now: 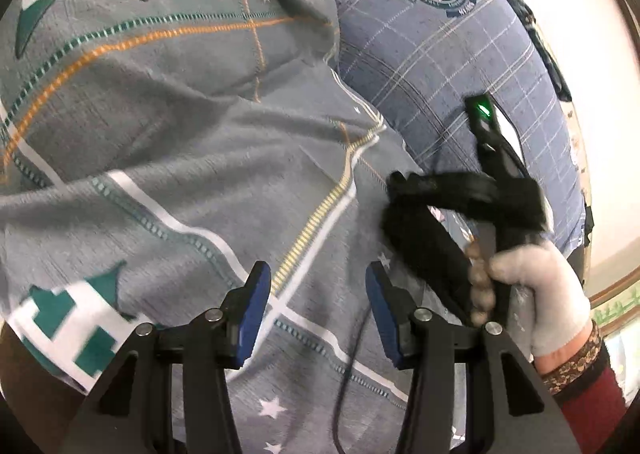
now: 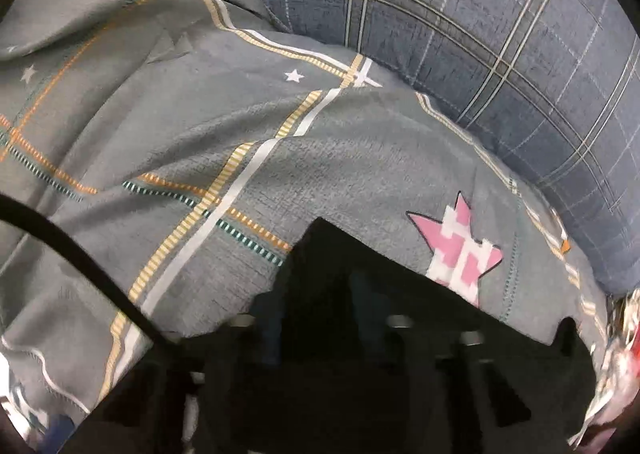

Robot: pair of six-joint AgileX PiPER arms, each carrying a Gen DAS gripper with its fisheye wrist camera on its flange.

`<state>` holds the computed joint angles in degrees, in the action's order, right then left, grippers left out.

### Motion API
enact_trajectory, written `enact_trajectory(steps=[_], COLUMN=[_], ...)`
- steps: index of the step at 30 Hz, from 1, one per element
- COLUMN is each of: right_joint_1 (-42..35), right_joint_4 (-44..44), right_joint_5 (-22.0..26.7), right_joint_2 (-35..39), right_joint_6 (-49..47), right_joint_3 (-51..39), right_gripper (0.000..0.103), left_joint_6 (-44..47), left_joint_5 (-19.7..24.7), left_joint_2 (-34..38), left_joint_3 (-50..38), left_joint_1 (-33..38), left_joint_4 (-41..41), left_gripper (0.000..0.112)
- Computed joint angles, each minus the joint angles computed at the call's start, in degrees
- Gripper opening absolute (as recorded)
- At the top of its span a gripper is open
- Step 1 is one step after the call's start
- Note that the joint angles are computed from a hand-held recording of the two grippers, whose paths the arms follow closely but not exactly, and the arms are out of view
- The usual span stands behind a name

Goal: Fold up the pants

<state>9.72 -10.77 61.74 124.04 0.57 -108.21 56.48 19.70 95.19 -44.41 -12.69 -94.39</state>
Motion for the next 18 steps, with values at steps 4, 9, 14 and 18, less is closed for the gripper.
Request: enact_trajectory(steps=[4, 9, 14, 18], right_joint_1=[-4.6, -9.1, -11.9, -14.4], right_joint_4=[9.3, 18.3, 24.0, 28.0], right_joint_5=[-0.6, 0.5, 2.5, 3.0], right_joint_2=[-2.4, -3.9, -5.2, -6.3], right_joint_6=[-4.9, -10.7, -13.1, -15.6], right_joint_3=[0.5, -0.4, -0.3, 0.6], right_gripper=[0.012, 0.012, 0.012, 0.012], left_joint_6=[-4.1, -14.4, -28.4, -29.9], left_joint_5=[1.7, 3.2, 1.6, 3.3], left_joint_2=[2.2, 7.9, 15.1, 19.9], left_joint_3=[-3.4, -13.4, -25.4, -32.4], left_joint_1=[0.3, -3.6, -9.8, -12.0], left_joint_4=[4.3, 16.7, 33.6, 35.5], left_gripper=[0.048, 0.048, 0.048, 0.014])
